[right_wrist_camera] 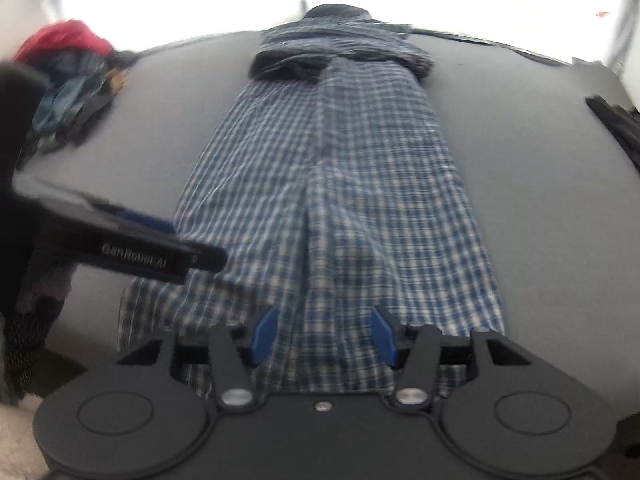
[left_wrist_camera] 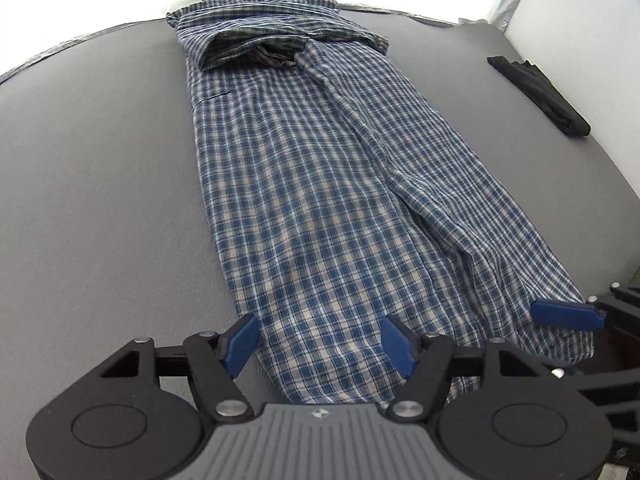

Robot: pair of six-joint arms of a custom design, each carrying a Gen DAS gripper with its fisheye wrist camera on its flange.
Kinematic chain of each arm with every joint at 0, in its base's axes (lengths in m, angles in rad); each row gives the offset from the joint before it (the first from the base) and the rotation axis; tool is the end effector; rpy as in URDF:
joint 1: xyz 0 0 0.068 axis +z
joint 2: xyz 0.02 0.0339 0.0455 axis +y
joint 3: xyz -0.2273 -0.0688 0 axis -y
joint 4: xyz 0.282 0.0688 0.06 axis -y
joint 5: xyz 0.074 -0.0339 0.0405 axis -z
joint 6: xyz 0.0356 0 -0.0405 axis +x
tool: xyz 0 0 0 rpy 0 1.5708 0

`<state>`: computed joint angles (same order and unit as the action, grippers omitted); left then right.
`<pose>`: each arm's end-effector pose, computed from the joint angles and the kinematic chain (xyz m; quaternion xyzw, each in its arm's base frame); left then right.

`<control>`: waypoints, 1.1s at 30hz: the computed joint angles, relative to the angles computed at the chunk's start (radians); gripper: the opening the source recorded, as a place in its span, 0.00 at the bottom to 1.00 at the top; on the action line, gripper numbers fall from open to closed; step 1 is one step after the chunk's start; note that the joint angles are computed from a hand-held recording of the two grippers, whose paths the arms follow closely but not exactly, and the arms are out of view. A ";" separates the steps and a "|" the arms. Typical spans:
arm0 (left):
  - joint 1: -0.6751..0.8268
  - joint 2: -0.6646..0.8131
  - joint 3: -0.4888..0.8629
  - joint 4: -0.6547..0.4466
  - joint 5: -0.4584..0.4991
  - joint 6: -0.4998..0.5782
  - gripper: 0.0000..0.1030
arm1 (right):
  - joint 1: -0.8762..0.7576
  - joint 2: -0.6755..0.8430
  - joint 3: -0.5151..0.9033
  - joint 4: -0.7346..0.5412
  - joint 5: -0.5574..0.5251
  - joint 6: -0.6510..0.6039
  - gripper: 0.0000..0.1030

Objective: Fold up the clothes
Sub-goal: 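Press and smooth the folded shirt strip with both tools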

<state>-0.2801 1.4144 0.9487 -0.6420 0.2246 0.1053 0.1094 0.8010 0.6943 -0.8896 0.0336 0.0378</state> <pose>0.2977 -0.0939 0.1677 0.2105 0.9444 -0.1286 0.2176 0.2070 0.0215 0.2144 -0.0296 0.9584 0.0048 0.2837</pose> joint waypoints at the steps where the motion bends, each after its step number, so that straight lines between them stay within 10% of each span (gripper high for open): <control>1: -0.001 -0.005 0.001 -0.012 -0.017 -0.026 0.67 | 0.011 0.050 0.017 0.004 0.014 -0.036 0.37; 4: 0.003 -0.015 0.005 -0.038 -0.044 -0.095 0.67 | -0.006 0.105 0.050 0.017 -0.011 -0.168 0.01; 11: -0.010 0.012 0.023 -0.031 -0.058 -0.194 0.77 | -0.121 0.232 0.160 -0.070 -0.245 -0.410 0.02; 19: -0.016 -0.003 0.040 -0.015 -0.108 -0.274 0.77 | -0.352 0.340 0.290 -0.100 -0.574 -0.413 0.21; 27: 0.000 0.136 0.132 0.115 0.039 -0.421 0.49 | -0.304 0.491 0.251 0.286 -0.426 -0.181 0.03; 33: -0.035 0.222 0.204 0.140 -0.072 -0.371 0.44 | -0.351 0.550 0.248 0.320 -0.383 -0.150 0.03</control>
